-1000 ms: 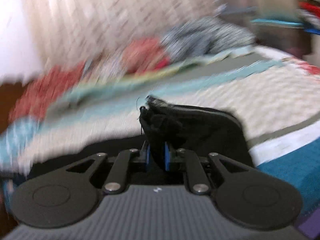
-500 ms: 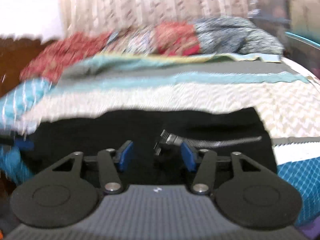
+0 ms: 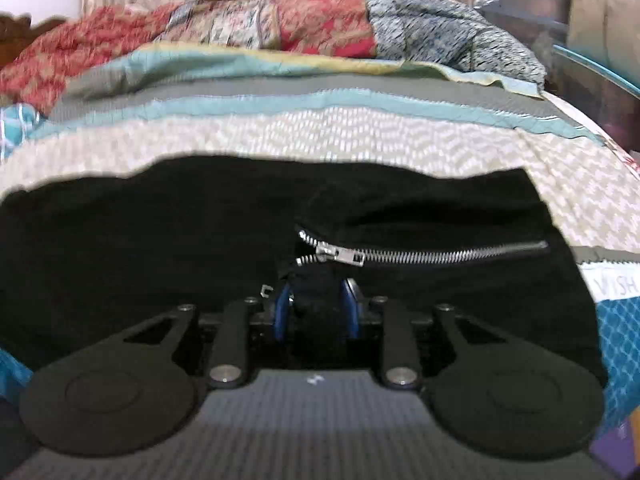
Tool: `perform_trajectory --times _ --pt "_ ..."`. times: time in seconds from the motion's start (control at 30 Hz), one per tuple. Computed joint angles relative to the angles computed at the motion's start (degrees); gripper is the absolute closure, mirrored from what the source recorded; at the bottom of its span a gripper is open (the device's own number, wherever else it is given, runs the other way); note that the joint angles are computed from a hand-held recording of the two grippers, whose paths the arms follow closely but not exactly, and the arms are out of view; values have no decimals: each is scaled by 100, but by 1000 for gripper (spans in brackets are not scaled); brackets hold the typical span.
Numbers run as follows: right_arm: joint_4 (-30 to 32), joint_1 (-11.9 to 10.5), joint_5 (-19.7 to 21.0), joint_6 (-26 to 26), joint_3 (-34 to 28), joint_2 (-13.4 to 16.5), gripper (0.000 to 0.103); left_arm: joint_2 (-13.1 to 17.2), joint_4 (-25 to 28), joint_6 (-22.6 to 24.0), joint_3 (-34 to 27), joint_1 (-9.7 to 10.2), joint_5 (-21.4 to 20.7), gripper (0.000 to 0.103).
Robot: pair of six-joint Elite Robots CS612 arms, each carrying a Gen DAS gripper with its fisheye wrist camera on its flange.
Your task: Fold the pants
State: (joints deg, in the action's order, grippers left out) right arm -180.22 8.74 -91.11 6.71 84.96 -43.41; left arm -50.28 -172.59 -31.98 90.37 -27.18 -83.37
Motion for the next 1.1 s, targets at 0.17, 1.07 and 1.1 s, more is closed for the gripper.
perform_trajectory --times 0.17,1.07,1.1 --pt "-423 24 804 295 34 -7 71 -24 149 -26 44 -15 287 29" --pt "423 3 2439 1524 -52 158 70 144 1163 333 -288 -96 873 21" --pt "392 -46 2508 1486 23 128 70 144 1176 327 -292 -97 880 21"
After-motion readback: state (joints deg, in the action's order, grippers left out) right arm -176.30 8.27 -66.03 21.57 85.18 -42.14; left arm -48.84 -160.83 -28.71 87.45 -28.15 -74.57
